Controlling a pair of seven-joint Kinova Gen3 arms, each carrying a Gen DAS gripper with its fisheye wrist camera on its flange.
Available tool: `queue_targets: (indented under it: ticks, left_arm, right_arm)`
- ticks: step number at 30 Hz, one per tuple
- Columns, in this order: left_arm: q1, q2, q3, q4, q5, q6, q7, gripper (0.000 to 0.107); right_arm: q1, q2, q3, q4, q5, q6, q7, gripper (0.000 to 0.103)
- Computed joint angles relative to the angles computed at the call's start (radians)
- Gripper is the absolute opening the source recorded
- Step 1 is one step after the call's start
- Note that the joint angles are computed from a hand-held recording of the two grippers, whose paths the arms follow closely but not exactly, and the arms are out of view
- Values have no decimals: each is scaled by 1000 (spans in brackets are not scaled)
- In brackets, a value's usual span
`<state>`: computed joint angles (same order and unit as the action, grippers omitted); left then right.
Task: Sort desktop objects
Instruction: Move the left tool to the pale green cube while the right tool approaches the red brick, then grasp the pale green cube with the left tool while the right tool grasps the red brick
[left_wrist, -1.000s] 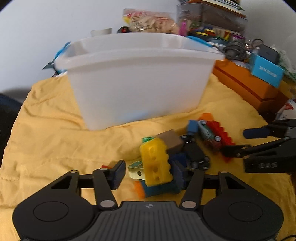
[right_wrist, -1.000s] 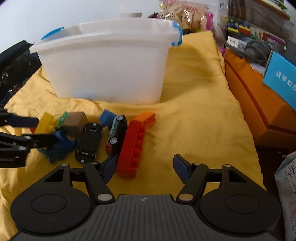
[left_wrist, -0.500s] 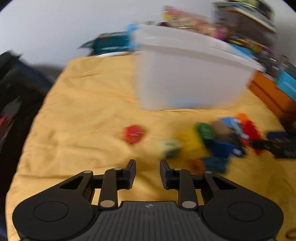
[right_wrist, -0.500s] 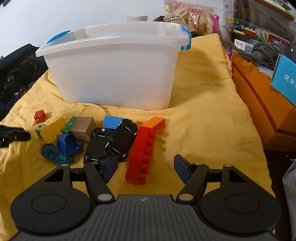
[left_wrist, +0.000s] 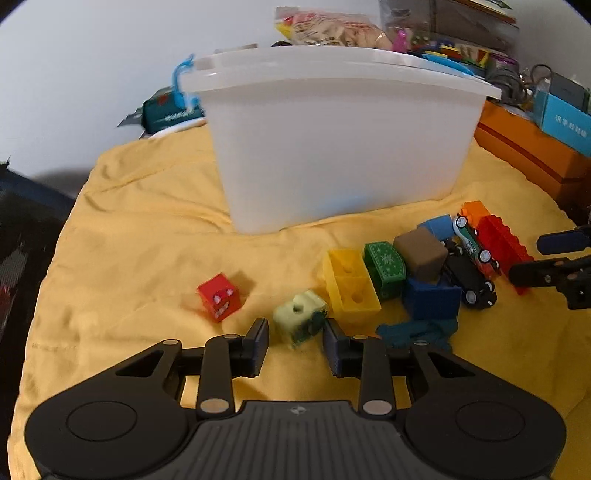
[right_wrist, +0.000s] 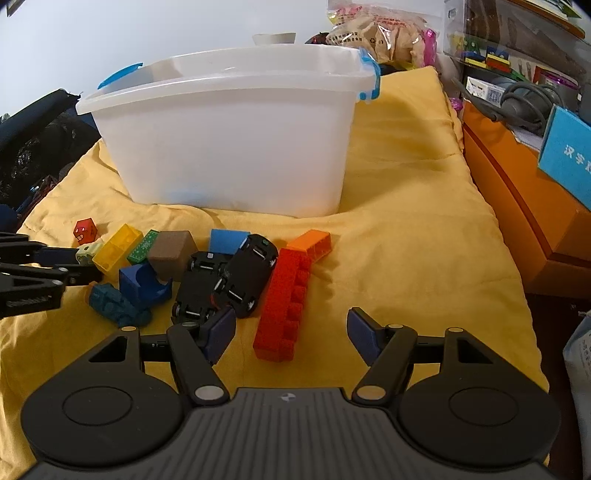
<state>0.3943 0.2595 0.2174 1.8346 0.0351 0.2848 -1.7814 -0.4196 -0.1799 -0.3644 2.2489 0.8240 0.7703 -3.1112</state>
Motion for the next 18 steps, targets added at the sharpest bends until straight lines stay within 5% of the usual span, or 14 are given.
queue_targets:
  ticks: [7,9,13,16,18]
  left_arm:
    - [-101,28,108,-9,110,-14,-104,43]
    - [-84,26,87,-11,102,0,-116,30]
    - [-78,11,72,4,113,-4,-127,30]
    - [-68,6,62,6,116,-1,-126,30]
    - [-81,5,74,5,132,0,-140,30]
  right_arm:
    - [-1,6,-1,2,5,-3,-1,70]
    - [-2,13,-3,1,19,-4,-16,70]
    - [-22,41,-14,-1,68,19,-59,65]
    - [-35,56,17,-3,56,1,-64,49]
    - [-40,58,21,3,77,-1,-96,29]
